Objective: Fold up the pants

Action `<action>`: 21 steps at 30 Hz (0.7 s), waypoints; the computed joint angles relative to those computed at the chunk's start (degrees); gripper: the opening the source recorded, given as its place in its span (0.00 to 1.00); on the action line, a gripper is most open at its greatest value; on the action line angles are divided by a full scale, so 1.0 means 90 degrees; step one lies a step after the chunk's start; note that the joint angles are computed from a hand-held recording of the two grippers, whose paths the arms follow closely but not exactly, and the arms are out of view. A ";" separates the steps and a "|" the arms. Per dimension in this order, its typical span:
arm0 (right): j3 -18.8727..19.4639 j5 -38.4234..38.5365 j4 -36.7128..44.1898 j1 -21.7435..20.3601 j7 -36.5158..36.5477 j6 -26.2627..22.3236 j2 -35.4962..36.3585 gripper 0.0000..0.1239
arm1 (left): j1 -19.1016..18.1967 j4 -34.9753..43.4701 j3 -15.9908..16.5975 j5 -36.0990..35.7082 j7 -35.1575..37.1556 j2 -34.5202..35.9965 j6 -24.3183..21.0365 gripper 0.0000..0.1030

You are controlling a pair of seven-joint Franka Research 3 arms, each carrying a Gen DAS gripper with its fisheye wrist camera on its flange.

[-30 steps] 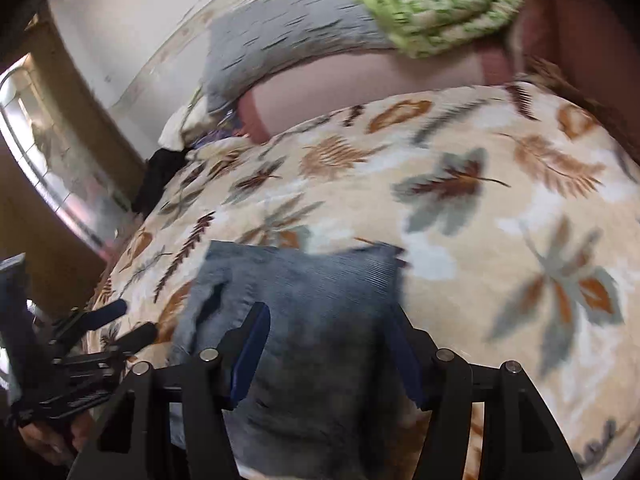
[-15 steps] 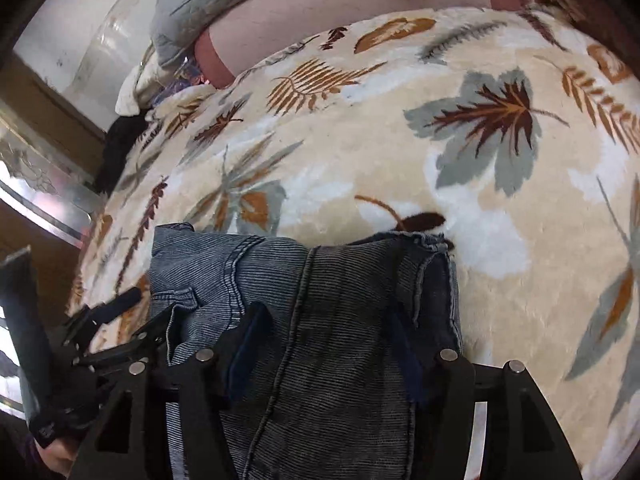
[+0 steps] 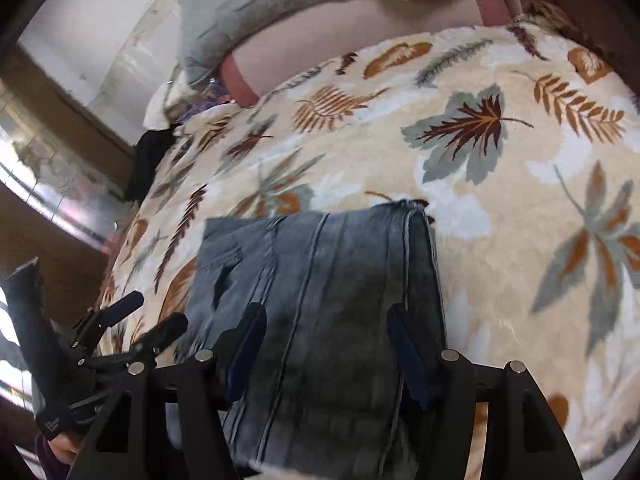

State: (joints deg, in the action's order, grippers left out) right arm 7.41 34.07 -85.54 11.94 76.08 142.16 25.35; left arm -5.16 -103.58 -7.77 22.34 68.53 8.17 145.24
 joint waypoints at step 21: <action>0.0093 0.1051 -0.1447 -0.0154 -0.0790 0.0032 -0.0751 0.39 | -0.0071 -0.1183 -0.0037 0.0007 -0.0361 -0.0653 0.0244 0.98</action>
